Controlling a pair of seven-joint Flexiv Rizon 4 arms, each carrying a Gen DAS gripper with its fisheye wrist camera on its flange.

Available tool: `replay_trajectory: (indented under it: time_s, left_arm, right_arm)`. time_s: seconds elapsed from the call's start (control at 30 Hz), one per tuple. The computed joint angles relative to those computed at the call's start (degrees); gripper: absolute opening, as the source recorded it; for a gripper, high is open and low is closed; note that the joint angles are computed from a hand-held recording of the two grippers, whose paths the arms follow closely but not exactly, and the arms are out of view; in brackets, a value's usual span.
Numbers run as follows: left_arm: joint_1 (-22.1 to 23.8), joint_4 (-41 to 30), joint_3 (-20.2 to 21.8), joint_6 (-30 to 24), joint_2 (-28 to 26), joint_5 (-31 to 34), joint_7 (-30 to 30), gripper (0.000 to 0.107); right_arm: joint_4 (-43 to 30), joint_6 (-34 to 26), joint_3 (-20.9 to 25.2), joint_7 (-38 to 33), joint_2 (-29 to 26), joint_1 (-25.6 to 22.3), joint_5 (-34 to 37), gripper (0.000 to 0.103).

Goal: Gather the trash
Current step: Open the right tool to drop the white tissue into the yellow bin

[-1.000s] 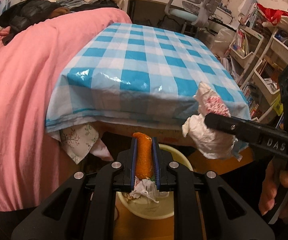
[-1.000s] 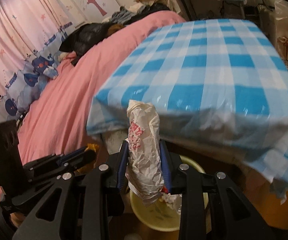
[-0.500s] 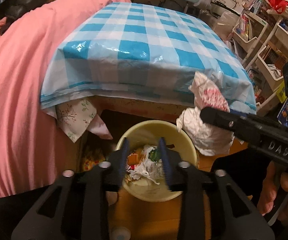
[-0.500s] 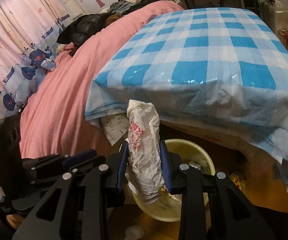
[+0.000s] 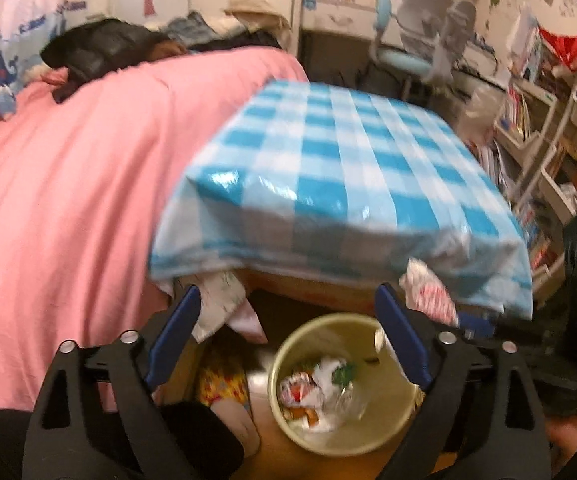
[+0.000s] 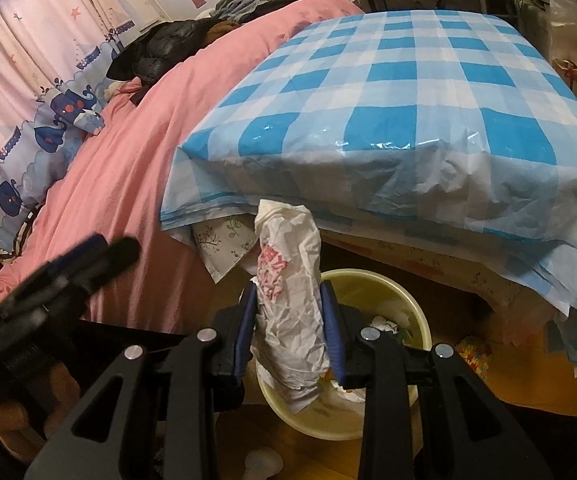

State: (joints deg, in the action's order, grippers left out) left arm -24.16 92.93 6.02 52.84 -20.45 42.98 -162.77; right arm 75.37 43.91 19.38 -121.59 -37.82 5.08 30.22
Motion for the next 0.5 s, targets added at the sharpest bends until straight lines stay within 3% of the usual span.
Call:
replay_trajectory:
  time_s: [0.33, 0.5]
  left_arm:
    - [0.9, -5.8, 0.7, -2.1, 0.8, 4.8, 2.7, 0.095]
    - [2.2, -5.1, 0.6, -2.2, 0.9, 3.6, 0.7, 0.095]
  right_arm:
    - [0.7, 2.1, -0.4, 0.8, -0.5, 1.9, -2.1, 0.037]
    - [0.8, 1.6, -1.0, 2.3, -1.0, 3.4, -4.9, 0.055]
